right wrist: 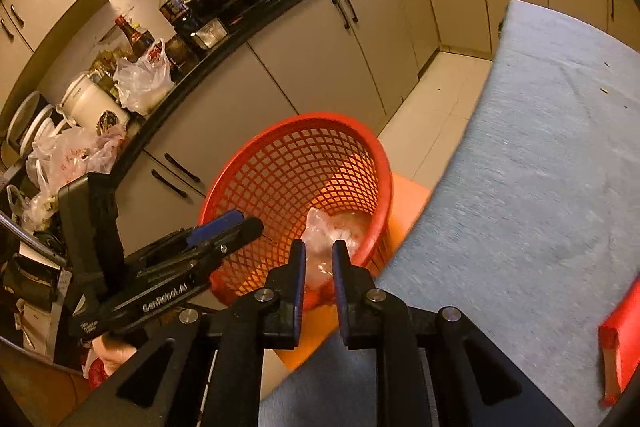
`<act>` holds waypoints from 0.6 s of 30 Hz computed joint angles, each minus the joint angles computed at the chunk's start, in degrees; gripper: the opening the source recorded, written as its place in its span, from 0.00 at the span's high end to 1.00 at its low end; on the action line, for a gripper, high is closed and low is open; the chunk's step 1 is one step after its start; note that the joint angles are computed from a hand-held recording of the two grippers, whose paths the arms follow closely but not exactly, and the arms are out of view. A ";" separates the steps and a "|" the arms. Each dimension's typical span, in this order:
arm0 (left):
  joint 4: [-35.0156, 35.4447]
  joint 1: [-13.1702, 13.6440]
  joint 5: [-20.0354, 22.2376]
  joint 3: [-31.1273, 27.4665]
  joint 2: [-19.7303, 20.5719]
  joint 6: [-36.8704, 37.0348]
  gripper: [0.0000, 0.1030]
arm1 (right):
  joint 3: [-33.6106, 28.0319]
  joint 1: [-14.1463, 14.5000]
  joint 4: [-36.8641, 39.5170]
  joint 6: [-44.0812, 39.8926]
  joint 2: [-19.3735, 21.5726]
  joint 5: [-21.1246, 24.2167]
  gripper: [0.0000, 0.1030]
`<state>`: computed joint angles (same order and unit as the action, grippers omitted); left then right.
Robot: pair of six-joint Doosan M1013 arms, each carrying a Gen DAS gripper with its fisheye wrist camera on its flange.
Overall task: Collect trash
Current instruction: 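Open both tools to drop the container and bag into the basket, then move both open tools back over the trash pile on the table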
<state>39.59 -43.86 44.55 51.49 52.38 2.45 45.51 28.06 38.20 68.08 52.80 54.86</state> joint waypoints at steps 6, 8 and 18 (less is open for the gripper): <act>2.59 -1.59 3.77 -2.99 0.56 1.20 0.54 | 7.40 -1.38 3.66 -3.81 -4.46 -3.84 0.83; 4.39 -2.45 4.85 -5.01 1.20 1.39 0.48 | 10.25 -1.90 4.84 -4.95 -6.24 -5.95 0.81; 1.96 -4.99 6.21 -18.99 7.17 12.73 0.41 | 21.32 -5.48 10.11 -8.87 -12.71 -13.41 0.75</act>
